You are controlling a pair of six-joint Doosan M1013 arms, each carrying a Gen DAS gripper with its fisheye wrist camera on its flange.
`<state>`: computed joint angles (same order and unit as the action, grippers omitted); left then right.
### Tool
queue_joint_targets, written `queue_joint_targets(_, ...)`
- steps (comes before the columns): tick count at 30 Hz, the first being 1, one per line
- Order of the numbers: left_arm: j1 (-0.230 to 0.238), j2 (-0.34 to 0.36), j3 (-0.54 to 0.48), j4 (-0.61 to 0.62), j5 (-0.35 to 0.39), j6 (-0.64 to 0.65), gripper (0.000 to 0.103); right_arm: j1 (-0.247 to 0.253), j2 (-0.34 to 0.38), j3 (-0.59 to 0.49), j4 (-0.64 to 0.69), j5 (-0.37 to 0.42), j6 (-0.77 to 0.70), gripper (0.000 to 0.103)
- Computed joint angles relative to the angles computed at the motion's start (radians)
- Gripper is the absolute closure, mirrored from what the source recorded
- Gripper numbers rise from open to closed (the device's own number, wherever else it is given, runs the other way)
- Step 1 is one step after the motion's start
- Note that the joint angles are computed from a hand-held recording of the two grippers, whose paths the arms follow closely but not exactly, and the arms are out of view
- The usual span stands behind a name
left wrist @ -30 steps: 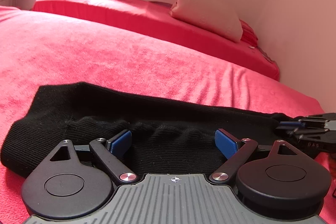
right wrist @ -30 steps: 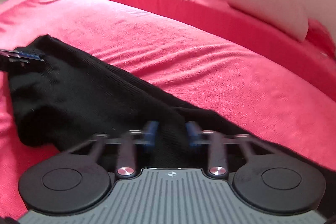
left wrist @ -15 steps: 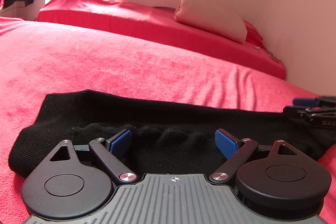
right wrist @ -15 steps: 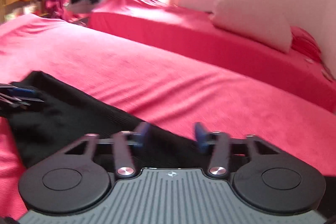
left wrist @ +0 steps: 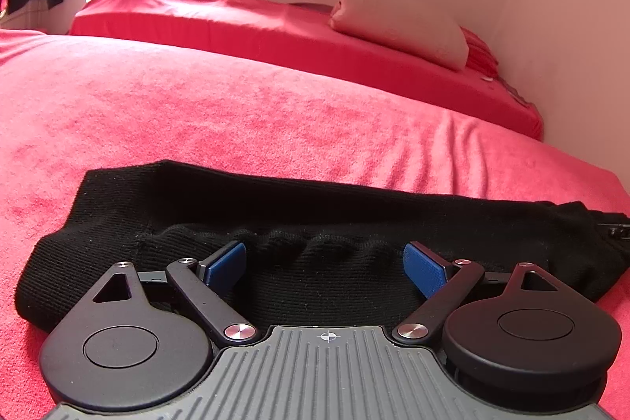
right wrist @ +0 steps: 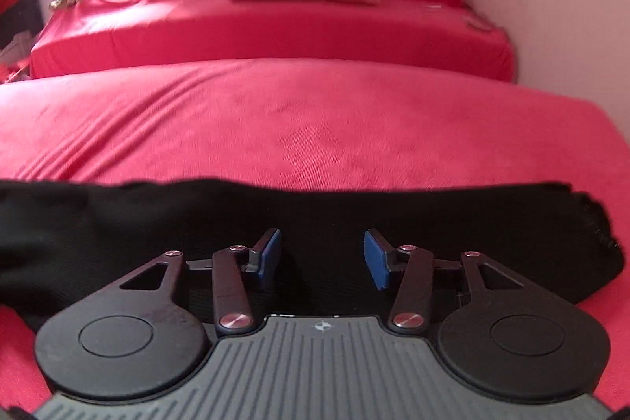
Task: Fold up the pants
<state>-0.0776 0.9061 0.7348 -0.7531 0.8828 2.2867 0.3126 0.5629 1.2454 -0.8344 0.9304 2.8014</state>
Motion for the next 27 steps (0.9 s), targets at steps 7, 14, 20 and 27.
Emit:
queue_joint_targets(7, 0.001, -0.006, 0.012, -0.005, -0.022, -0.001, 0.0, 0.011, 0.054, -0.055, -0.115, 0.079, 0.033, 0.085)
queue_joint_targets(14, 0.002, -0.003, 0.0, 0.053, -0.055, -0.071, 0.0, 0.048, 0.075, -0.128, -0.147, 0.103, 0.002, 0.041)
queue_joint_targets(20, 0.004, 0.003, -0.013, 0.077, -0.054, -0.093, 0.0, 0.07, 0.132, -0.24, 0.039, -0.149, -0.285, 0.035)
queue_joint_targets(27, -0.002, 0.01, -0.028, 0.123, -0.056, -0.112, 0.0, 0.078, 0.225, -0.378, 0.209, -0.06, -0.499, 0.029)
